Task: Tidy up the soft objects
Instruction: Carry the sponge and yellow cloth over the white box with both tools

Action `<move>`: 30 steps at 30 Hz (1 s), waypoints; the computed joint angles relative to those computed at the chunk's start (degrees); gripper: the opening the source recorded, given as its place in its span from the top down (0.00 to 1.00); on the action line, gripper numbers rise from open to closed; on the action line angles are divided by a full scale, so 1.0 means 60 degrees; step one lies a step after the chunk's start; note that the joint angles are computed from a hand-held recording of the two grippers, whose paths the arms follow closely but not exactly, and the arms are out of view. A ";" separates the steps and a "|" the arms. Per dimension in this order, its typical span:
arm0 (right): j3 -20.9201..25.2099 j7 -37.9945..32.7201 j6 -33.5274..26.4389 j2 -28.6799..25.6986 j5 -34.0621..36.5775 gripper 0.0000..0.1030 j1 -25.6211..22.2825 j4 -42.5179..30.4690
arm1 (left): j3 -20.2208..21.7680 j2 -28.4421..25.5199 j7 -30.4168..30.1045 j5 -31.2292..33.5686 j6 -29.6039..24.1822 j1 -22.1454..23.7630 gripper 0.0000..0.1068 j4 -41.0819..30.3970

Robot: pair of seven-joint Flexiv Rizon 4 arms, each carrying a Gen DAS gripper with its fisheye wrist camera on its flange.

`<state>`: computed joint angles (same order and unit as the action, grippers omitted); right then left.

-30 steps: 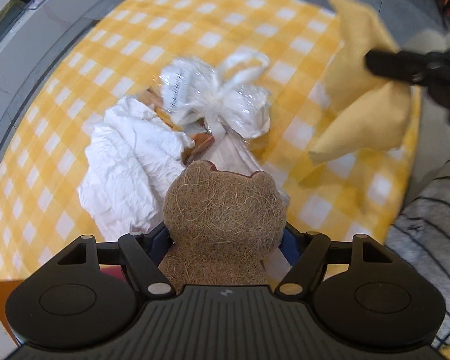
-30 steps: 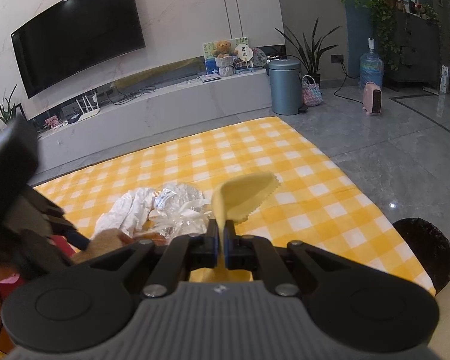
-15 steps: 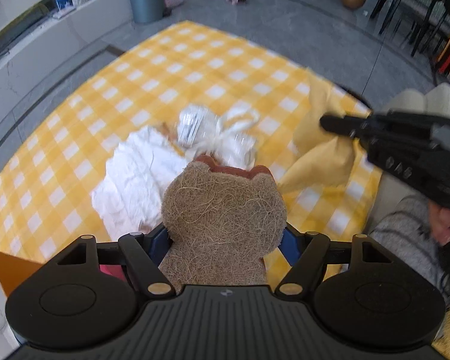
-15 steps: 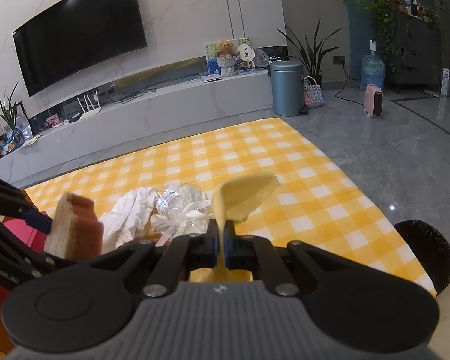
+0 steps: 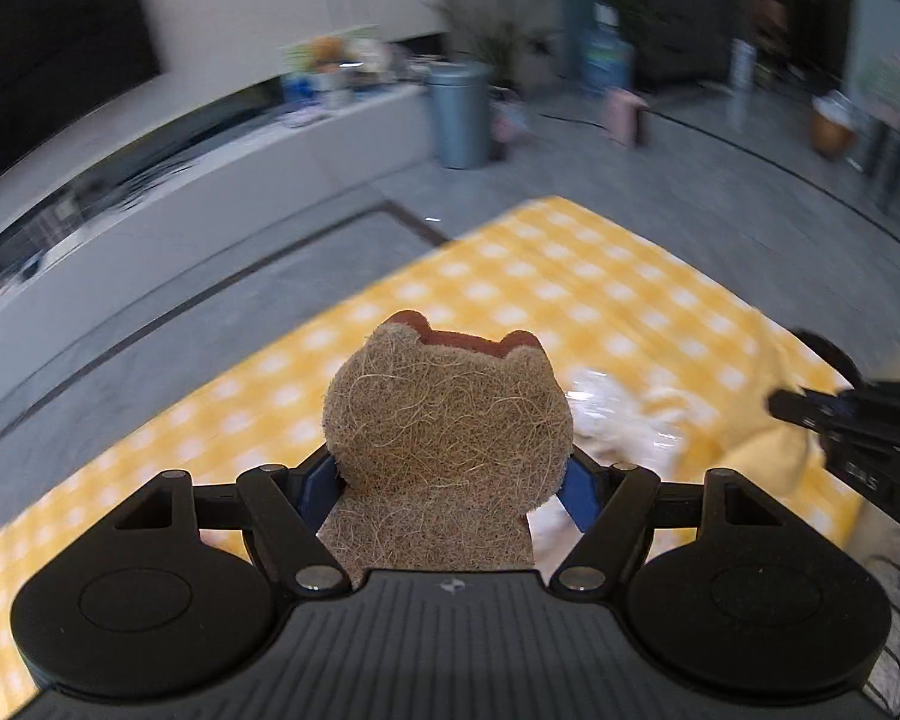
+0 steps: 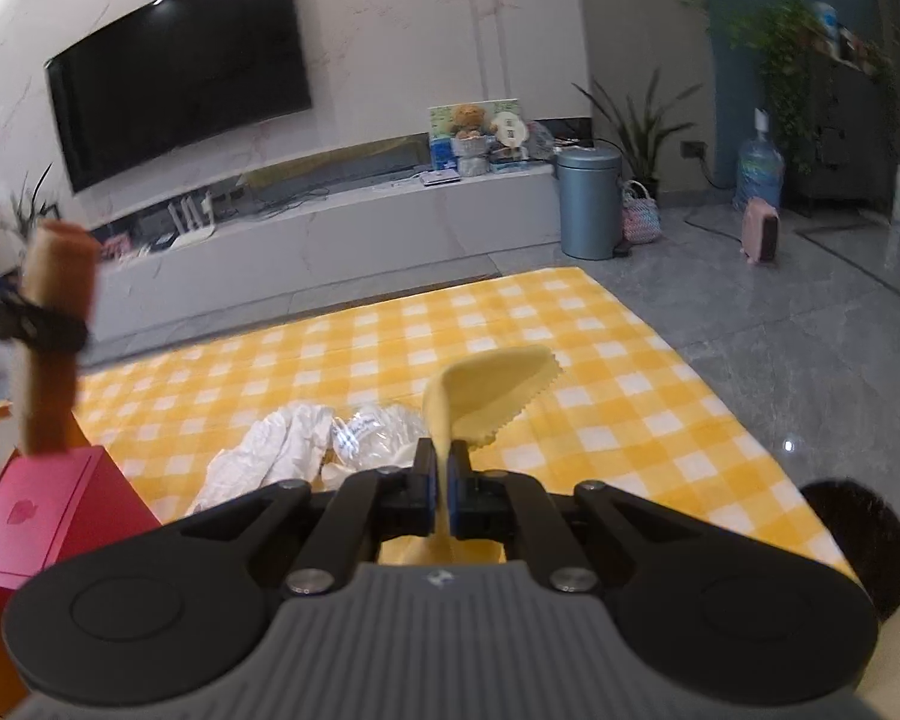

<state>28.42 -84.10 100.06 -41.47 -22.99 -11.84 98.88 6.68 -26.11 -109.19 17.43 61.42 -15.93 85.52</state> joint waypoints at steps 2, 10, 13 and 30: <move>0.0007 -0.0081 -0.0277 0.0054 -0.0108 0.99 0.0059 -0.0205 | 0.0374 0.0386 -0.0603 0.0263 -0.0063 -0.0074 0.22 0.0321; -0.1943 0.0075 -0.0220 0.0836 0.0354 0.99 0.2073 -0.1130 | 0.0850 0.2245 -0.2230 0.2364 -0.0577 0.0042 0.22 0.1896; -0.1380 -0.0220 -0.0363 0.1007 0.0259 0.99 0.2094 -0.1429 | 0.0780 0.2903 -0.3170 0.2502 -0.0948 0.0252 0.22 0.2474; 0.3577 -0.3944 -0.3708 0.0386 0.0814 0.99 0.1490 -0.1675 | -0.0667 0.4095 -0.9683 0.7292 -0.1457 0.1136 0.22 0.3602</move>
